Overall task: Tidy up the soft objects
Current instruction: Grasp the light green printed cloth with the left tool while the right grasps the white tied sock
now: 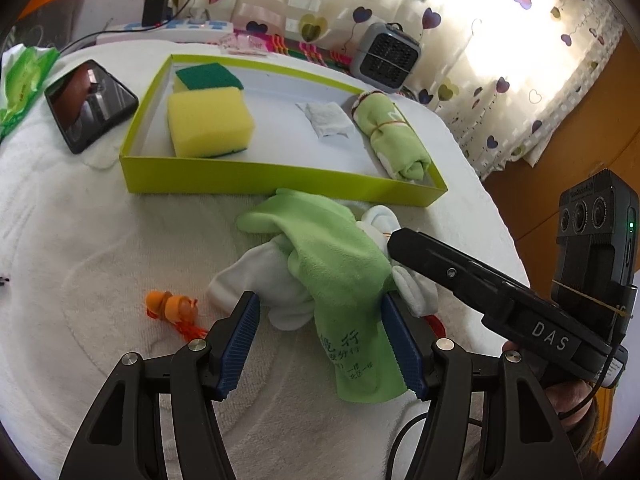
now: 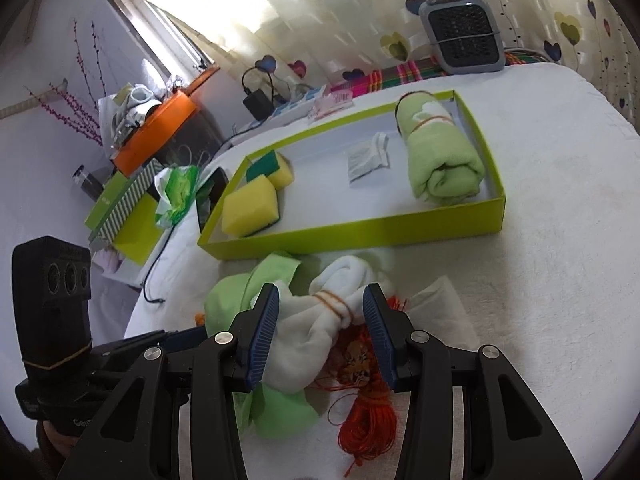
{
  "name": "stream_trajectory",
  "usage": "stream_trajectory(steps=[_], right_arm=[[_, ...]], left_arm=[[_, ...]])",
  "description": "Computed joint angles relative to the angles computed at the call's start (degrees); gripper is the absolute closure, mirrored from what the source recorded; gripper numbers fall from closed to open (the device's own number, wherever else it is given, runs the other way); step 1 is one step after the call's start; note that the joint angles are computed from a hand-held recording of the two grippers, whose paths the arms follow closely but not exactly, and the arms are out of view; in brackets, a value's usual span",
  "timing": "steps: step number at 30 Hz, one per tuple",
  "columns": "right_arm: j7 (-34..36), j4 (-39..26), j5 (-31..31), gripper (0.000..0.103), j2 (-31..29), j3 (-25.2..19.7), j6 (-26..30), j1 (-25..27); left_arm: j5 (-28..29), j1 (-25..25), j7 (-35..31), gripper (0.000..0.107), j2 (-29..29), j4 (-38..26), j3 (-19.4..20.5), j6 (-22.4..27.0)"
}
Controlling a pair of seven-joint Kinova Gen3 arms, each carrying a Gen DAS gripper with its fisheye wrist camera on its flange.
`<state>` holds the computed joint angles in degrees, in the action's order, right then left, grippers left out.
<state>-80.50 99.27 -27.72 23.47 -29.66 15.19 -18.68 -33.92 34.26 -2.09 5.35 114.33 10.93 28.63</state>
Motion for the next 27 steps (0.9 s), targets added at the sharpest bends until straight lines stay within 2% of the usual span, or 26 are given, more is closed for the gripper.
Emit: stream_trajectory(steps=[8, 21, 24, 27], right_arm=[[-6.3, -2.7, 4.1, 0.058, 0.1, 7.2, 3.8, -6.7], [-8.4, -4.3, 5.6, 0.057, 0.8, 8.4, 6.2, -7.9], [-7.9, -3.8, 5.4, 0.062, 0.6, 7.8, 5.8, -7.3], [-7.9, -2.5, 6.0, 0.079, -0.4, 8.1, 4.1, -7.6]], left_arm=[[1.5, -0.7, -1.5, 0.045, -0.1, 0.7, -0.1, -1.0], [-0.1, -0.4, 0.6, 0.045, -0.4, 0.8, 0.1, 0.6], [-0.4, -0.5, 0.9, 0.044, -0.7, 1.0, 0.3, 0.7], [-0.7, -0.6, 1.1, 0.045, -0.7, 0.8, 0.6, 0.9]])
